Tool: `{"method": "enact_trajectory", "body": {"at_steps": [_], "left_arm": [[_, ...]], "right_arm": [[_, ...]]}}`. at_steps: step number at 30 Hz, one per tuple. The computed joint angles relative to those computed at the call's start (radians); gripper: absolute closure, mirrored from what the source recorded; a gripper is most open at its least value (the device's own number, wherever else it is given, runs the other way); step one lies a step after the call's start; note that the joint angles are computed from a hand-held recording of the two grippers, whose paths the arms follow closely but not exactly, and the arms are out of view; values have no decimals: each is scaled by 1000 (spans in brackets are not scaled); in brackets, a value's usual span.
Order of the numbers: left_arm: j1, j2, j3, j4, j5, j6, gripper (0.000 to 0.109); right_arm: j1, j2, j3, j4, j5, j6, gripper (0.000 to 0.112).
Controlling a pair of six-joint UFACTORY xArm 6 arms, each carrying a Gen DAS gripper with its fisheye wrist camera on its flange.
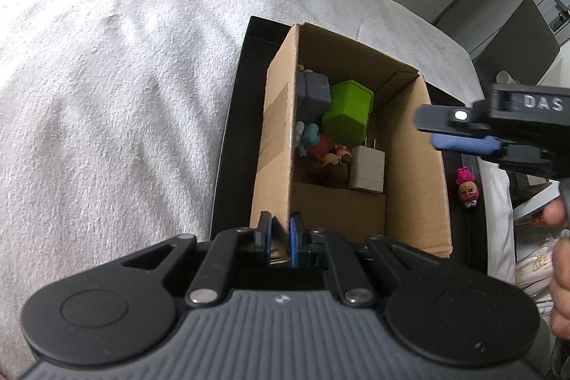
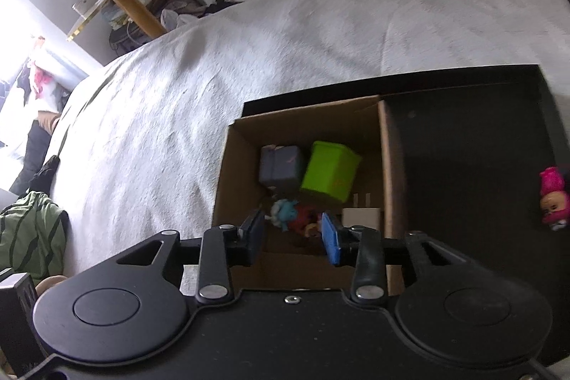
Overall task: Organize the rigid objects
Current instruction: 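Open the right gripper to drop the figure into the box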
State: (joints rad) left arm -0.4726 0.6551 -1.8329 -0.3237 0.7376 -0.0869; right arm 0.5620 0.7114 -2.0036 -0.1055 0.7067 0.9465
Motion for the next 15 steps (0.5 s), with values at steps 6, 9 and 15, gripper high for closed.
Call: {"method": "enact_trajectory", "body": {"at_steps": [6, 9, 15], "left_arm": [[-2, 0, -3, 14, 4, -11, 100], [-3, 1, -7, 23, 7, -17, 100], [-6, 2, -11, 40, 14, -31, 100]], "right_arm": [[-14, -94, 145, -35, -44, 25, 71], [-21, -131, 203, -47, -62, 38, 70], [-38, -211, 326, -66, -98, 56, 67]]}}
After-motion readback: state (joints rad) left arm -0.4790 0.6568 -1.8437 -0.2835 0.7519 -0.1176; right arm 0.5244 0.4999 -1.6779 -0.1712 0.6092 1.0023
